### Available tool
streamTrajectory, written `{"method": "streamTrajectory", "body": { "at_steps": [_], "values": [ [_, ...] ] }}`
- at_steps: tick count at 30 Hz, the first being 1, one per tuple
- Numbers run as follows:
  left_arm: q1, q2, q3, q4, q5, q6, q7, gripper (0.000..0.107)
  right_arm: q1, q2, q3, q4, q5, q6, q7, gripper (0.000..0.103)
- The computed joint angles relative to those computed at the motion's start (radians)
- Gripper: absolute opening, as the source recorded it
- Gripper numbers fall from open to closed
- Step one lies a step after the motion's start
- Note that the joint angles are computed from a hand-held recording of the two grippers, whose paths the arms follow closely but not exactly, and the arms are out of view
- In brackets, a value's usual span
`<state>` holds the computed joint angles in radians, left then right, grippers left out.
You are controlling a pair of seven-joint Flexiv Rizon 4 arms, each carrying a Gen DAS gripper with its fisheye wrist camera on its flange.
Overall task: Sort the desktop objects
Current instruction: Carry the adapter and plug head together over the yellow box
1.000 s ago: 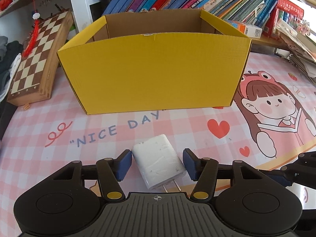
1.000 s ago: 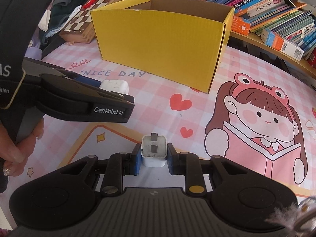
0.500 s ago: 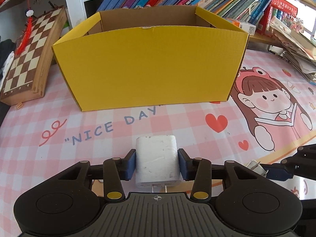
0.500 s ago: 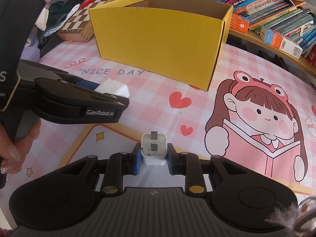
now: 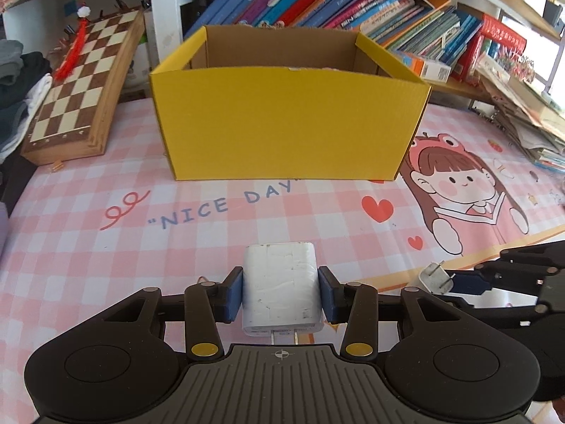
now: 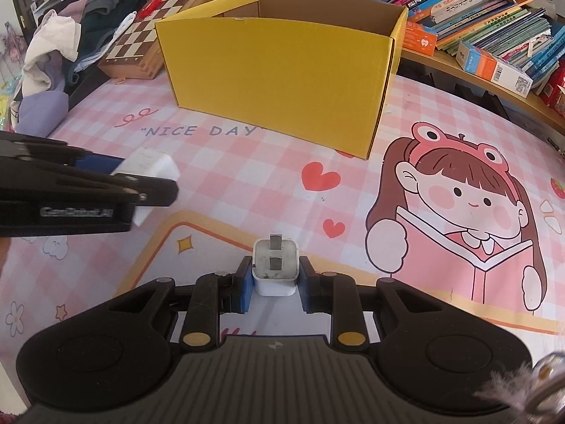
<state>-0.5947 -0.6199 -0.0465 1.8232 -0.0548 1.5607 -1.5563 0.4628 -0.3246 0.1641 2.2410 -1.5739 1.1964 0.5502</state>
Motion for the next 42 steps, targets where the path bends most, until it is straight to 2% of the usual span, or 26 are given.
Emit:
{"method": "streamTrajectory", "body": {
  "at_steps": [10, 15, 23, 27, 34, 42],
  "values": [
    [0.047, 0.075, -0.031, 0.086, 0.005, 0.066, 0.033, 0.042, 0.015, 0.028, 0.011, 0.001, 0.026, -0.013, 0.019, 0.024],
    [0.099, 0.107, -0.077, 0.108, -0.003, 0.094, 0.075, 0.042, 0.015, 0.062, 0.014, 0.003, 0.046, -0.018, 0.011, 0.024],
    [0.200, 0.121, -0.201, 0.087, -0.018, 0.131, 0.184, 0.042, 0.007, 0.109, 0.012, -0.025, 0.062, -0.032, -0.091, 0.024],
    [0.221, 0.116, -0.234, 0.056, -0.022, 0.147, 0.230, 0.042, -0.003, 0.122, 0.008, -0.052, 0.075, -0.035, -0.168, 0.024],
    [0.205, 0.088, -0.233, -0.025, -0.032, 0.161, 0.281, 0.042, -0.035, 0.135, -0.011, -0.104, 0.067, -0.015, -0.247, 0.024],
    [0.109, 0.009, -0.132, -0.187, -0.065, 0.116, 0.297, 0.042, -0.070, 0.104, -0.044, -0.200, 0.035, -0.010, -0.347, 0.024]
  ]
}}
